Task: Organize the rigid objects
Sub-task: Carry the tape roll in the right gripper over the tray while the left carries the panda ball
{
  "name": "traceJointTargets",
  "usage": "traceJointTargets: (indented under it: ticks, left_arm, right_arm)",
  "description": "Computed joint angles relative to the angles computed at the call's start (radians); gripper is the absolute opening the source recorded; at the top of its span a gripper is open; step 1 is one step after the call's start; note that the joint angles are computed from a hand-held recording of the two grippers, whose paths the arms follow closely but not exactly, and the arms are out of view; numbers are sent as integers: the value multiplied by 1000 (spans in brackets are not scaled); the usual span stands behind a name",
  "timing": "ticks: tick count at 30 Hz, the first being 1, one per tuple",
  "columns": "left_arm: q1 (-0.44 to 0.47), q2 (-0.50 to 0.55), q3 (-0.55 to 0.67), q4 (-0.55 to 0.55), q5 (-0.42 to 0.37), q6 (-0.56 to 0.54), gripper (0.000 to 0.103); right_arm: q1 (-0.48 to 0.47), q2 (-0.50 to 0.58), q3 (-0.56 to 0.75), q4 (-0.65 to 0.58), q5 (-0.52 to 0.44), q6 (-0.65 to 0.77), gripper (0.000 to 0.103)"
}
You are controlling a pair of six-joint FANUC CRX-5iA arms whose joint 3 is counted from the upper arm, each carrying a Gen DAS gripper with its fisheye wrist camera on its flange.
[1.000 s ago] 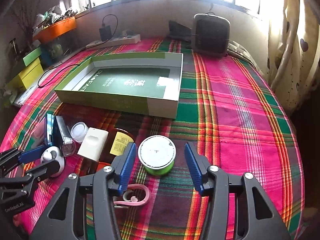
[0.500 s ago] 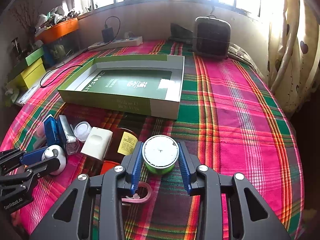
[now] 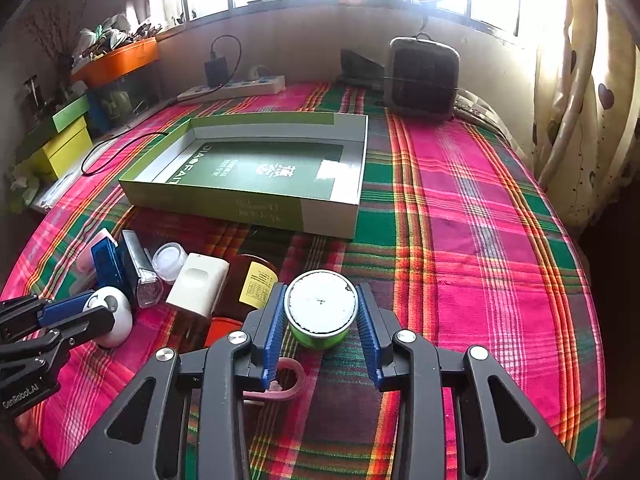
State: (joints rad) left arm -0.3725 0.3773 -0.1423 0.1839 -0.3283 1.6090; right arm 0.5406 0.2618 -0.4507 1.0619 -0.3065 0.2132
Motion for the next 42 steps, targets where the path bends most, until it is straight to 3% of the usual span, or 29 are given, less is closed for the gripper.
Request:
traceJointTargets:
  ticks: [15, 29, 42]
  left_arm:
    - [2, -34, 13, -55, -15, 36, 25]
    - [36, -18, 101, -8, -47, -48, 25]
    - [72, 78, 259, 64, -98, -168, 25]
  right_arm:
    - [8, -29, -5, -4, -12, 10, 35]
    - [-4, -46, 44, -40, -8, 64, 35]
    - [-3, 23, 224, -297, -58, 332, 35]
